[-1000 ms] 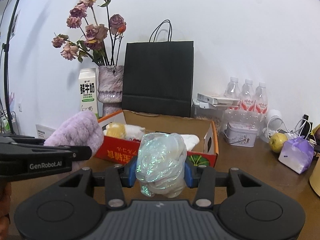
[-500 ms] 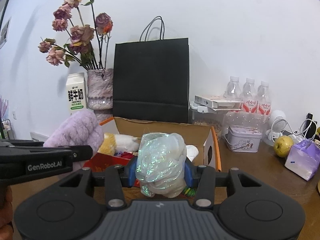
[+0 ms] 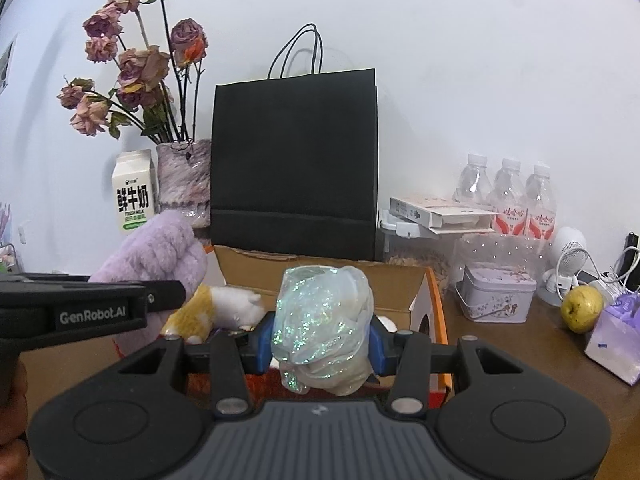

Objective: Organize objects
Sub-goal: 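Carry the lilac towel with the left gripper while the right gripper carries the plastic bag to the box, then open the left gripper over the box while the right gripper releases the plastic bag into it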

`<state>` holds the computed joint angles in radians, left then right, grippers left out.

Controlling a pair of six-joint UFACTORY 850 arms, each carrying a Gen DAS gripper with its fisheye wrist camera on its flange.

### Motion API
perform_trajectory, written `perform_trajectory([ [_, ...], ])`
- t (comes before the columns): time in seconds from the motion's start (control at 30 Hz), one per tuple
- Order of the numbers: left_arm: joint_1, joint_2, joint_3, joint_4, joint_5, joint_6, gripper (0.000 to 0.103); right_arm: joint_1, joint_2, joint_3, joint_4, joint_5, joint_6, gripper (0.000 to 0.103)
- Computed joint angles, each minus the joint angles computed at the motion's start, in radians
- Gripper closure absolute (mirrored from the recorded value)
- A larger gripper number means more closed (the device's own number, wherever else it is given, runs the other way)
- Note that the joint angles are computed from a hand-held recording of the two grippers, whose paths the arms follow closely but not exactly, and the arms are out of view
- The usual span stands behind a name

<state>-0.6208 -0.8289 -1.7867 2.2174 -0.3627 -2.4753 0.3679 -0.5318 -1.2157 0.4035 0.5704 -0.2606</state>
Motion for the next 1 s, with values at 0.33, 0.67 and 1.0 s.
perform_trajectory([
  [0.33,0.025,-0.103,-0.175,-0.093,0.046,0.123,0.074,-0.018,-0.083,-0.124,-0.004,-0.038,-0.026,0.059],
  [0.67,0.048,-0.237,-0.409,-0.370,0.093,0.417,0.074,-0.027,-0.174,-0.264,0.035,-0.068,-0.070,0.059],
  [1.0,0.064,-0.332,-0.576,-0.681,0.111,0.737,0.068,-0.033,-0.229,-0.346,0.073,-0.121,-0.105,0.048],
])
